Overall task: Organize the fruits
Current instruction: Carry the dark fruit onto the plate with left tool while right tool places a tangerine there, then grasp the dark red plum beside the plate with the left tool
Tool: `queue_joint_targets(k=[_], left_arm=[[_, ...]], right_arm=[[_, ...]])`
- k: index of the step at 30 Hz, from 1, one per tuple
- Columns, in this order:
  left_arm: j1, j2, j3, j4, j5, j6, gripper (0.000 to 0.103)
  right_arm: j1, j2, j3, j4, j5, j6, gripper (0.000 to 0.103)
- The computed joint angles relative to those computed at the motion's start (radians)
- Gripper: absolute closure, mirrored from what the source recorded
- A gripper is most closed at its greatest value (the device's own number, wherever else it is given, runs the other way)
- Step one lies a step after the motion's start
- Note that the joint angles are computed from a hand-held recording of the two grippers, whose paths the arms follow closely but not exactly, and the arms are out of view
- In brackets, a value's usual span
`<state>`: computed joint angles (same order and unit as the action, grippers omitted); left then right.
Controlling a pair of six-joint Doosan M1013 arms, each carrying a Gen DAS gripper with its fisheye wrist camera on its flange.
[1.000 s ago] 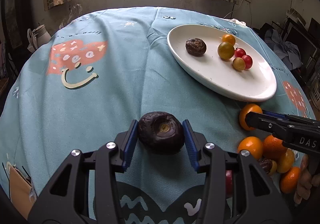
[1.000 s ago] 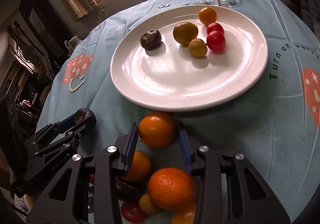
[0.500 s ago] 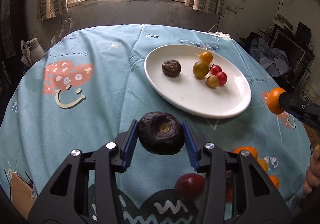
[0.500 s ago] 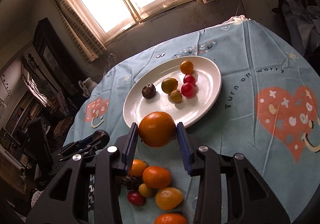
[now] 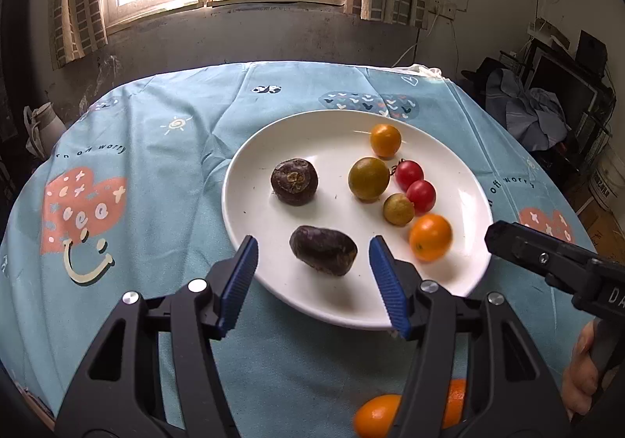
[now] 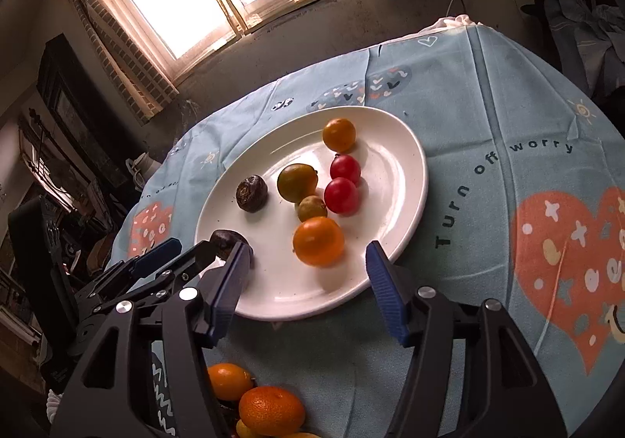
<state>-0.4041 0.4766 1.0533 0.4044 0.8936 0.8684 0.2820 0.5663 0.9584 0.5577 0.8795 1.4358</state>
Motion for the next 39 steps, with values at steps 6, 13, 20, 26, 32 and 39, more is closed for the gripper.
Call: queue_joint_targets(k=[6, 13, 20, 26, 32, 39], left_arm=[[-0.002, -0.073, 0.102, 0.046, -0.048, -0.100, 0.032], [-0.029, -0.173, 0.265, 0.120, -0.042, -0.204, 0.023], [-0.065, -0.204, 0.327, 0.146, 0.003, -0.167, 0.017], [-0.065, -0.213, 0.340, 0.132, -0.032, -0.139, 0.017], [-0.071, -0.220, 0.349, 0.108, -0.049, -0.080, 0.016], [-0.083, -0.195, 0.331, 0.146, 0.018, -0.053, 0.009]], right_arm=[[-0.018, -0.076, 0.106, 0.141, -0.062, -0.117, 0.038], [-0.047, -0.146, 0.243, 0.255, -0.091, -0.162, 0.034], [-0.062, -0.141, 0.244, 0.253, -0.083, -0.090, 0.034], [-0.062, -0.138, 0.240, 0.252, -0.062, -0.086, 0.034], [-0.060, -0.135, 0.234, 0.233, -0.058, -0.070, 0.034], [-0.060, -0.136, 0.236, 0.229, -0.063, -0.067, 0.034]])
